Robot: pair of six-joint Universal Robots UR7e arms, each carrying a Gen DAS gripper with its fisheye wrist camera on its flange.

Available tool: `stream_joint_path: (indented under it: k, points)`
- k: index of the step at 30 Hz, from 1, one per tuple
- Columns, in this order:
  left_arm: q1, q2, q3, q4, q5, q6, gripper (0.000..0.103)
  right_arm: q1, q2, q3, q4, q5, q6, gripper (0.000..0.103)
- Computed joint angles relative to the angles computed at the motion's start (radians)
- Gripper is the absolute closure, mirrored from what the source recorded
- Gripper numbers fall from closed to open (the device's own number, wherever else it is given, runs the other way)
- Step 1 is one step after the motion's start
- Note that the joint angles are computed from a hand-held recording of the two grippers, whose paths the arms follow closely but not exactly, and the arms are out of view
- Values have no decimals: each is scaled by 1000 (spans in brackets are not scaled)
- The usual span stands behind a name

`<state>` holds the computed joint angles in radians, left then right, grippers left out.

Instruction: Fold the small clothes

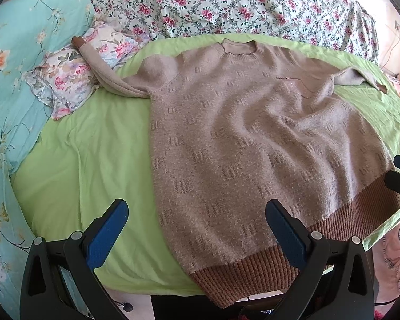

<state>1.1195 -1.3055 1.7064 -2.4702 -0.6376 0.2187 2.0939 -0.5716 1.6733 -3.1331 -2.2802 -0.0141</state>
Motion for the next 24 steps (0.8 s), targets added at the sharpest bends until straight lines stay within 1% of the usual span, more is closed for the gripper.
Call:
stream_joint_path:
  k: [1,4,5,6,7,10,11,12,16,17,19,20,21,23,24]
  points:
    - [1,0,-1,4,-3,-3,0,-2,-5,3,13,24,28,0]
    - [1,3,2,-10,-5,2,0,-4,12,-9,-8,9,-5,0]
    - [2,7,2,-21,-2,11,0,-3,14,-11,1,4,-3,0]
    - [1,6,-6,10,1,-5,0,-4,12,-12,9,7,3,0]
    - [2,6,-5,9,-1,-4,0,-3,14,-14,8,0,-1,0]
    - [2,13,-34,89,7,-38,0,-5,12,-15,12,12,12,0]
    - [3,14,-46,140,10,-62,0,-6,13,-15,11,13,14,0]
    - [2,15,-52,150,7,-67,0,-8,12,-16,12,18,18,0]
    - [9,21,-54,112,-36,-42,0,-12,14,-17,-1,19,11,0]
    - [12,22,-65,136,-49,-54,0,-15,15,-15,-19,24,4,0]
    - [16,31,-71,113,-58,-34,0,-18,16,-11,-52,30,-9,0]
    - [16,38,-66,79,-53,-10,0,-20,14,-9,-61,31,-11,0]
    - [18,41,-74,81,-68,-12,0,-24,13,-6,-85,37,-21,0]
    - [24,52,-94,88,-93,-14,0,-31,2,-3,-77,39,-6,0]
    - [25,60,-103,87,-95,-12,0,-37,-4,-1,-77,42,2,0]
